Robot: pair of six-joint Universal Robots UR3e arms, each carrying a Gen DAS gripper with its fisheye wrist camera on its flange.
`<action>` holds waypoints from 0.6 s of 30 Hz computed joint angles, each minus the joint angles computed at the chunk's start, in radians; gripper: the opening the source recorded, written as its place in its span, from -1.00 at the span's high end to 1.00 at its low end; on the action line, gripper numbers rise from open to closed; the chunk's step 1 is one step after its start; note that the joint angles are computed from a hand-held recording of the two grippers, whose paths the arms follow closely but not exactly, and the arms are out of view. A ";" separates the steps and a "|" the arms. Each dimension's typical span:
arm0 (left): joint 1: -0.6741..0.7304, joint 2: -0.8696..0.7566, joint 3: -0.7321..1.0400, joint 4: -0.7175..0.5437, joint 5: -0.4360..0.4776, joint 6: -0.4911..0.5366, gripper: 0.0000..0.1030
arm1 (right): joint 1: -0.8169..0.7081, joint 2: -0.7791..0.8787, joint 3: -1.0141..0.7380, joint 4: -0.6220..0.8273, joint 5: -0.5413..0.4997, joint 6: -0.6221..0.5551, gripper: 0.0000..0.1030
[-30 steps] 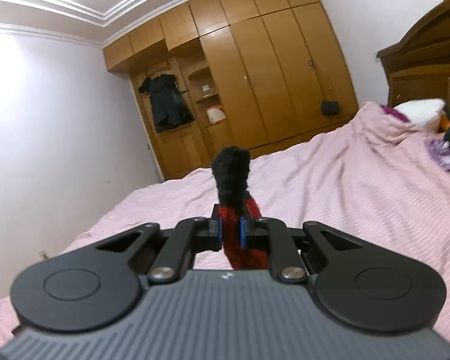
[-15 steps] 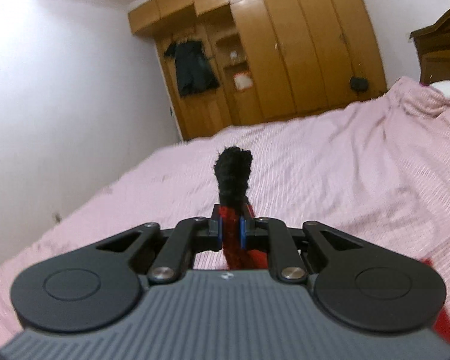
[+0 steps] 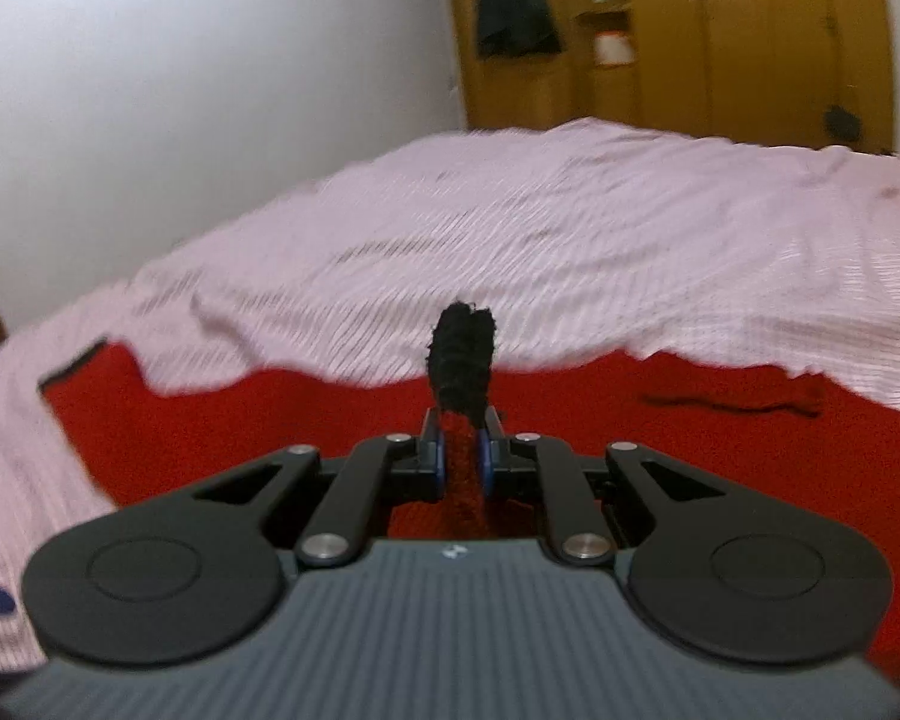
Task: Fold small clothes
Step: 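Lay the sleeve across the cardigan body and open the right gripper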
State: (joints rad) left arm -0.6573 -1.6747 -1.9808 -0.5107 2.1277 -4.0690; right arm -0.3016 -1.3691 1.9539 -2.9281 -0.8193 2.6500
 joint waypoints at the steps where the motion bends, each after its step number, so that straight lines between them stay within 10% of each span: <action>1: 0.002 0.003 -0.004 0.003 -0.001 0.001 -1.00 | 0.009 -0.010 -0.004 0.046 -0.013 -0.028 0.68; 8: 0.010 0.010 -0.005 -0.005 -0.006 -0.002 -1.00 | 0.002 -0.133 0.062 0.260 -0.016 -0.139 -0.24; 18: -0.017 -0.045 0.099 -0.022 0.028 0.061 -1.00 | -0.338 -0.450 0.008 0.947 0.142 -0.346 -0.25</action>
State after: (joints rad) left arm -0.6741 -1.7194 -1.8820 -0.5324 2.1561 -4.0081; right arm -0.6401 -1.8193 1.9617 -1.9809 -0.6774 2.3039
